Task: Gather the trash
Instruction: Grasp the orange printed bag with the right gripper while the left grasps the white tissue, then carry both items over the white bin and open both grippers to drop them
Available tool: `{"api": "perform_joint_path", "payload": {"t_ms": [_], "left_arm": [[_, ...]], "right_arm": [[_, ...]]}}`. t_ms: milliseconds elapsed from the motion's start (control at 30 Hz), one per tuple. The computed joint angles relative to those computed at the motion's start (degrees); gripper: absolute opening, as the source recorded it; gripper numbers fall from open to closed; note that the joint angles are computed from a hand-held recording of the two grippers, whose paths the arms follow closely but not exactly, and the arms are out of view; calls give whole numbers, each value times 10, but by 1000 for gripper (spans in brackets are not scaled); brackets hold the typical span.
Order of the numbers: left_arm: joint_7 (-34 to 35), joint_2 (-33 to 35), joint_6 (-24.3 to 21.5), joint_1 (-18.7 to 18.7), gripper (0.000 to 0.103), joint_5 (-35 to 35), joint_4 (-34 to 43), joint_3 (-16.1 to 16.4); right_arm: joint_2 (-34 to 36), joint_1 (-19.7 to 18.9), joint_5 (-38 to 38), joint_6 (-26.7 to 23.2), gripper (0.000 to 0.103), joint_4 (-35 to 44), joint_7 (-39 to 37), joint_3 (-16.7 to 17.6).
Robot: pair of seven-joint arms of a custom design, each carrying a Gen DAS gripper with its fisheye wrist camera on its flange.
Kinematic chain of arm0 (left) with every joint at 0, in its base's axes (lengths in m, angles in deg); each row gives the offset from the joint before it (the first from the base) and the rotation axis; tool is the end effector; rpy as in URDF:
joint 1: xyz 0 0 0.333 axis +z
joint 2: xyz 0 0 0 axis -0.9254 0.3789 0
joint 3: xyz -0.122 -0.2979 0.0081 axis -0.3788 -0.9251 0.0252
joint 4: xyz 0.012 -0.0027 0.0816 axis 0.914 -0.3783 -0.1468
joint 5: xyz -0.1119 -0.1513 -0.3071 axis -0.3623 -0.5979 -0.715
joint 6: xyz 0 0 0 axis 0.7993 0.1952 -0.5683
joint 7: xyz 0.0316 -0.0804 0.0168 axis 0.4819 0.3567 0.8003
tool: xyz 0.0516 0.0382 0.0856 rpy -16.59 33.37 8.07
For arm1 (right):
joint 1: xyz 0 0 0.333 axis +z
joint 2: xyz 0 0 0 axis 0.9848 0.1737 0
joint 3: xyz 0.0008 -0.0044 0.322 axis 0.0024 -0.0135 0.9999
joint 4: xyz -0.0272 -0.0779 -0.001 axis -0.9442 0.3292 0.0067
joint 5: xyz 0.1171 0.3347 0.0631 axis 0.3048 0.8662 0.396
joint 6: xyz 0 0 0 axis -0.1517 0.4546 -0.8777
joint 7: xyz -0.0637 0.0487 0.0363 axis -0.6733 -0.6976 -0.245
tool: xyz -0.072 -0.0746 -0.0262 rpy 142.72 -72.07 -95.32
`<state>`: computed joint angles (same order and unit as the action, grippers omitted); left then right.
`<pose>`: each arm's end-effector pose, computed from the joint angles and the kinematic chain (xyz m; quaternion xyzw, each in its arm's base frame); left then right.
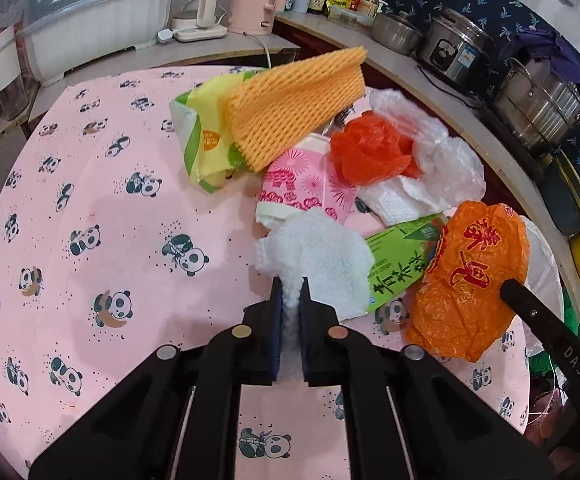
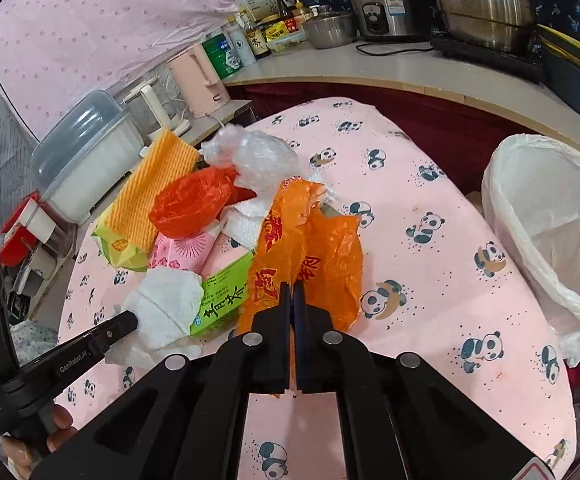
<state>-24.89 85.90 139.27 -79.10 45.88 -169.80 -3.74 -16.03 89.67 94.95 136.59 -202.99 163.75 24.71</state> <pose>0.5005 -0.2226 0.5231 -0.6908 0.6531 -0.2852 0.1221 0.4743 0.0216 0.5328 -0.5920 0.7178 -0.1436 0.3371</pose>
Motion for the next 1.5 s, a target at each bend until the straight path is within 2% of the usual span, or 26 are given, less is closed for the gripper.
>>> {"api": "perform_joint_path", "payload": {"t_ms": [400,600,800,1033,1500], "left_arm": [[21,-22,-1,-16,6,4,62,-14],[6,9,-22,-35,6,51,138,-30],[-14,64,-49,-73,7,107,229,-39],[-15,141,-82,-133,7,145,327,-38],[53,320,-164,-247,7,125,556,-26]], "right_arm": [[-61,2,20,14,2,11,-25,-29],[-86,-3,24,23,2,18,-30,-44],[-103,-19,20,26,2,23,-37,-65],[-116,-49,19,31,2,13,-46,-95],[-97,-106,57,42,2,-1,-93,-168]]}}
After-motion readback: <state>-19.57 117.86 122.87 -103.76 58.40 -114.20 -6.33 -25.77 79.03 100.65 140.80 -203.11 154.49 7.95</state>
